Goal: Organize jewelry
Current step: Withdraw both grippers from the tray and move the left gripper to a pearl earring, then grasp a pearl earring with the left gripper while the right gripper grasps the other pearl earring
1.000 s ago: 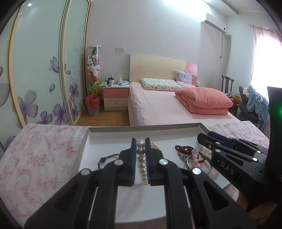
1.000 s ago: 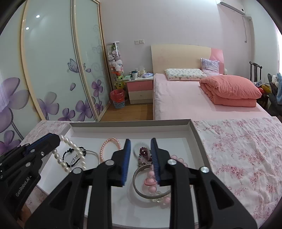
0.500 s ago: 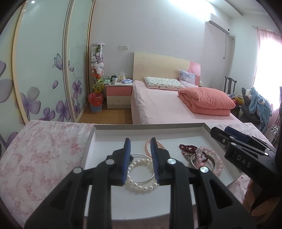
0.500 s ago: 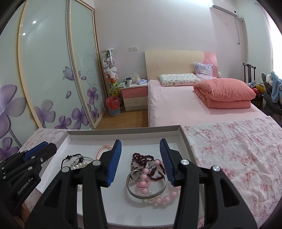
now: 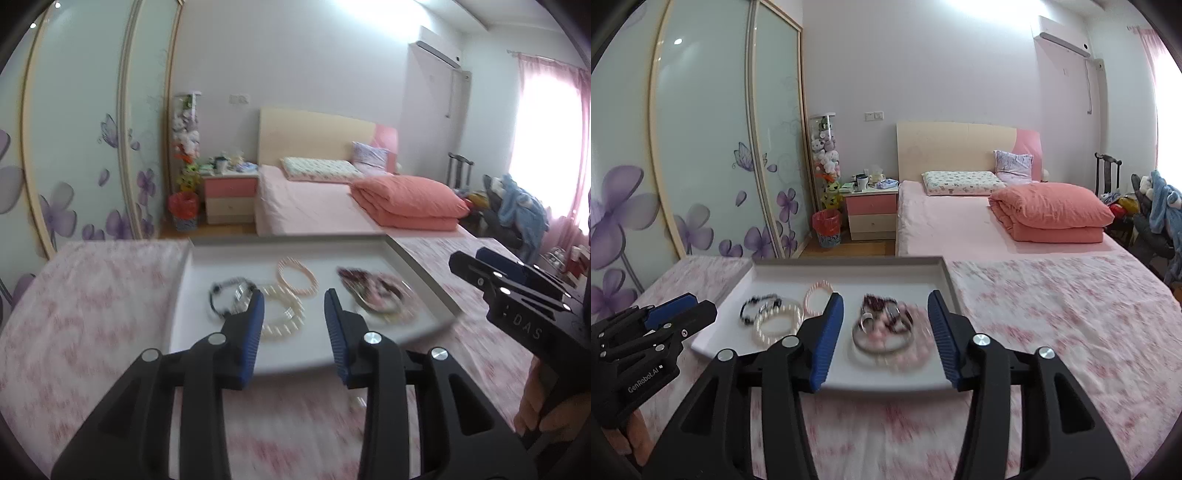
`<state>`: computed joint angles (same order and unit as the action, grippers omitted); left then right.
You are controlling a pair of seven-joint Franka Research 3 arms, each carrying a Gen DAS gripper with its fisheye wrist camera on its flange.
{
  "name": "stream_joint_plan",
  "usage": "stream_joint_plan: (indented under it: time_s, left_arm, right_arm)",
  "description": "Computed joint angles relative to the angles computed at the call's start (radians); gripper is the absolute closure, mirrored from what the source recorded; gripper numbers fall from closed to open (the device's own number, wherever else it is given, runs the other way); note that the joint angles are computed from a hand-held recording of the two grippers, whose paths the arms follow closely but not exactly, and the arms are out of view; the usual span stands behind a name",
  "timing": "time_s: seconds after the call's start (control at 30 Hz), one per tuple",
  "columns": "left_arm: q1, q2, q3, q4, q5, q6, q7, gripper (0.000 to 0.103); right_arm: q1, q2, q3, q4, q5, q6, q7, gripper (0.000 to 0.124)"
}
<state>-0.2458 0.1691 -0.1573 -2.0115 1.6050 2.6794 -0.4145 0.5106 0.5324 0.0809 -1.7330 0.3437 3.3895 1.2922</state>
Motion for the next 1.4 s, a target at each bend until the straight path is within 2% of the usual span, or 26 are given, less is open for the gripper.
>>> stream_joint_plan:
  time_s: [0.17, 0.3, 0.37, 0.53, 0.77, 0.83, 0.9, 1.1, 1.27, 1.4]
  left_arm:
    - [-0.019, -0.034, -0.027, -0.065, 0.007, 0.040, -0.025, 0.065]
    - [-0.026, -0.011, -0.037, -0.067, -0.044, 0.091, 0.020, 0.061]
    - [-0.027, 0.015, -0.035, -0.057, -0.110, 0.124, 0.084, 0.061]
    - [-0.040, 0.082, -0.018, -0.024, -0.330, 0.144, 0.282, 0.061]
    - [-0.079, 0.150, 0.010, 0.039, -0.539, 0.107, 0.478, 0.062]
    - [-0.092, 0.164, 0.019, 0.055, -0.584, 0.091, 0.514, 0.063]
    - [-0.101, 0.174, 0.026, 0.063, -0.621, 0.081, 0.545, 0.070]
    - [-0.136, 0.182, 0.056, 0.081, -0.615, 0.033, 0.538, 0.088]
    - [-0.138, 0.173, 0.057, 0.071, -0.613, 0.020, 0.546, 0.089]
    - [-0.123, 0.126, 0.060, 0.006, -0.598, 0.031, 0.525, 0.089]
  right_arm:
    - [-0.073, -0.102, 0.075, -0.179, -0.030, 0.063, 0.009, 0.073]
    - [-0.084, -0.161, 0.082, -0.282, -0.041, 0.080, 0.016, 0.071]
    - [-0.094, -0.182, 0.087, -0.322, -0.050, 0.089, 0.026, 0.070]
    - [-0.152, -0.206, 0.126, -0.381, -0.099, 0.094, 0.094, 0.070]
    - [-0.178, -0.199, 0.134, -0.384, -0.144, 0.084, 0.147, 0.070]
    - [-0.180, -0.196, 0.134, -0.384, -0.151, 0.081, 0.156, 0.070]
    - [-0.177, -0.195, 0.130, -0.384, -0.153, 0.079, 0.162, 0.070]
    - [-0.180, -0.194, 0.130, -0.382, -0.163, 0.074, 0.175, 0.070]
    - [-0.168, -0.189, 0.122, -0.377, -0.160, 0.067, 0.171, 0.070]
    - [-0.172, -0.181, 0.131, -0.364, -0.167, 0.044, 0.168, 0.070]
